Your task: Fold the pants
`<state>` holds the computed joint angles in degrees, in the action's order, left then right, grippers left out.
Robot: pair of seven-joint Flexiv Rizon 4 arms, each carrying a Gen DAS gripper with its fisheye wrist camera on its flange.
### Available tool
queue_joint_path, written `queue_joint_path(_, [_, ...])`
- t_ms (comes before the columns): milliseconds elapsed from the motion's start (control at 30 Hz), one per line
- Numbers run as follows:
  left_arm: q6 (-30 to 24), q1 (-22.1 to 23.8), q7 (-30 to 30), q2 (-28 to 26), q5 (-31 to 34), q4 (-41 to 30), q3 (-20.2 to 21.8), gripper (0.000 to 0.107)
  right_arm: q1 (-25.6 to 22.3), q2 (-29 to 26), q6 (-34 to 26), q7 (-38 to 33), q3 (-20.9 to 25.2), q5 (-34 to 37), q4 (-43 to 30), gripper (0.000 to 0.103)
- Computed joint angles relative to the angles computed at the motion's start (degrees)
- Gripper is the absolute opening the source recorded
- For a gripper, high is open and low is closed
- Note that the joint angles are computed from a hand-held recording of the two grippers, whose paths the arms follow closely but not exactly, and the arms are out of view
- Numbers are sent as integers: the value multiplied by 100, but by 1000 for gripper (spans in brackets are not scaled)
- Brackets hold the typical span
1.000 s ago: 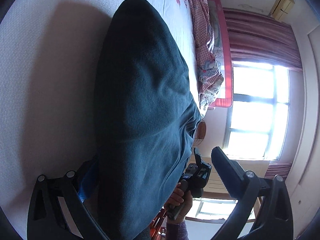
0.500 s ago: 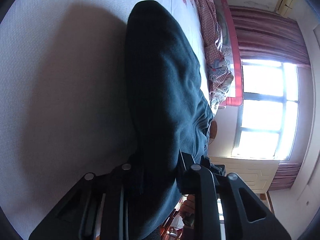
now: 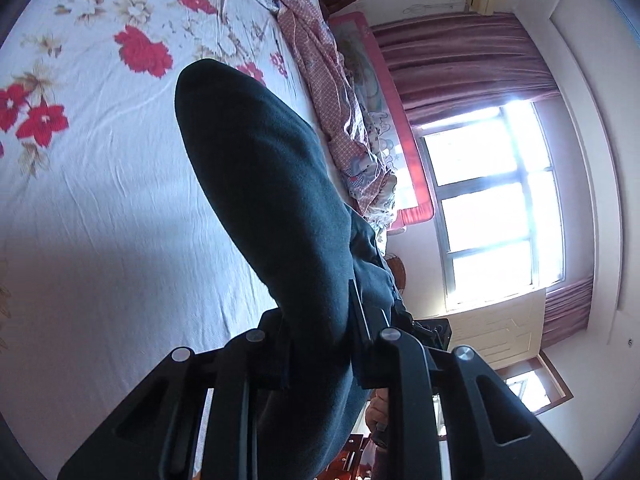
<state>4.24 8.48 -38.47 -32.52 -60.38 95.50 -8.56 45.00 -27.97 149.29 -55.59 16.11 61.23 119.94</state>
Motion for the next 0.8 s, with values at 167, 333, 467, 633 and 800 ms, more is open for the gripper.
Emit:
queue_joint_path(167, [96,258,-120,-504,297,-1075,21,20,0,-718,-448,704,-686,-1006,-672,39])
queue_joint_path(333, [667,376,-74,-1253,1118,-1862,164,33,-90,-1587,-1572,1133,-852,-1238,-1431,53])
queue_joint_path(467, [2314,22,-679,-1596,2252,-1842,778,61,807,-1543,-2005,1070,-1575,-142,-1409,63])
queue_joint_path(633, [3625,693,530,-702,1283,-256,4,71,1375,-863,-1589,-776,-1951,1516,-1657,63])
queue_joint_path(800, [4812,391,2824,274,356,1106,-370,84,736,-1192,-1542,-33,-1537,-771,-1883,63])
